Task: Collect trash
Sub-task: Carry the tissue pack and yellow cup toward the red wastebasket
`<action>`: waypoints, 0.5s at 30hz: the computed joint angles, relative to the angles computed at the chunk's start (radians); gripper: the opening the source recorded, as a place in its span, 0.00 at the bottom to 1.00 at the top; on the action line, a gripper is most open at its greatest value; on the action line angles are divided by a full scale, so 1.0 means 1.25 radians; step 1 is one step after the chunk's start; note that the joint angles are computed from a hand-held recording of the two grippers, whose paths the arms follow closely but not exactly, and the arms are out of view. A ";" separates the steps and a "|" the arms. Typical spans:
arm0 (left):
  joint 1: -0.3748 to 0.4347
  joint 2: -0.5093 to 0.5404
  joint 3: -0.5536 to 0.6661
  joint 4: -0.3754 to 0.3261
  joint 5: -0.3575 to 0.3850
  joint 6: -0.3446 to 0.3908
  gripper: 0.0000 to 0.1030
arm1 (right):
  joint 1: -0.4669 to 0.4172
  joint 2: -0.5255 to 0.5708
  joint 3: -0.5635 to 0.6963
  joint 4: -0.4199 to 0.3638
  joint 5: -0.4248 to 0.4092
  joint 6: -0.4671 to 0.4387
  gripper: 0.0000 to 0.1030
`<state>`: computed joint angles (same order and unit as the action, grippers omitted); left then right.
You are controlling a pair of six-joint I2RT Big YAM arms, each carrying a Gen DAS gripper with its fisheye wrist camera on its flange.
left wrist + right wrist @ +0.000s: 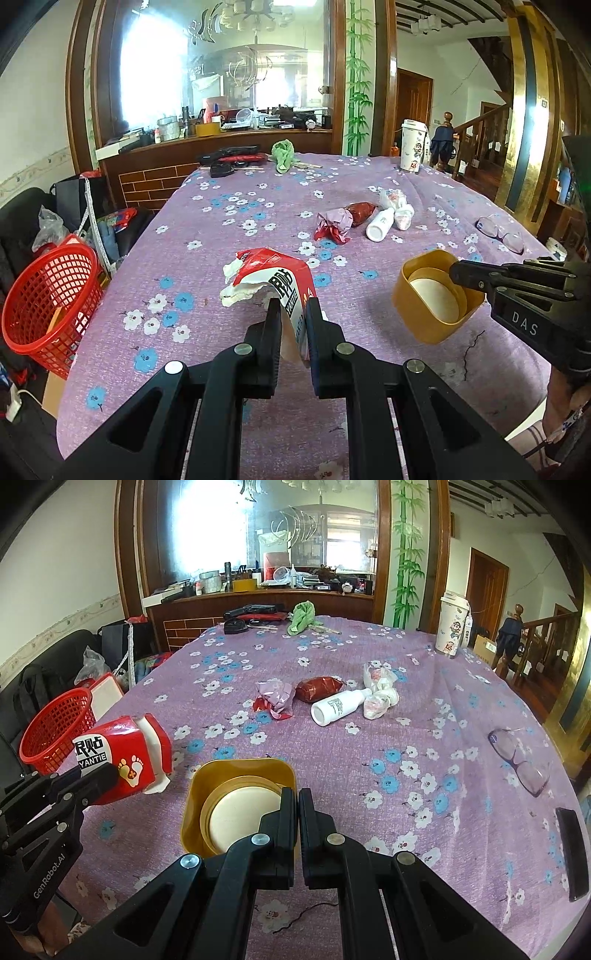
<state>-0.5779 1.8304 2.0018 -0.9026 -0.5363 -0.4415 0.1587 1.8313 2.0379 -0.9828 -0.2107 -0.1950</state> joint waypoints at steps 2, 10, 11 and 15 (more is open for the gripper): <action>0.000 -0.001 -0.002 0.002 -0.002 0.000 0.12 | 0.001 0.000 -0.003 0.002 0.000 -0.002 0.03; -0.002 -0.001 -0.005 0.002 -0.017 0.003 0.12 | 0.005 -0.001 -0.010 0.009 0.000 -0.008 0.03; -0.002 -0.002 -0.006 0.004 -0.018 0.003 0.12 | 0.006 -0.002 -0.013 0.012 0.000 -0.008 0.03; -0.002 -0.001 -0.006 0.003 -0.020 0.007 0.12 | 0.007 0.001 -0.010 0.011 0.005 -0.009 0.03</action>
<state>-0.5804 1.8286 1.9942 -0.8986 -0.5617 -0.4334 0.1680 1.8324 2.0254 -0.9692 -0.2041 -0.2065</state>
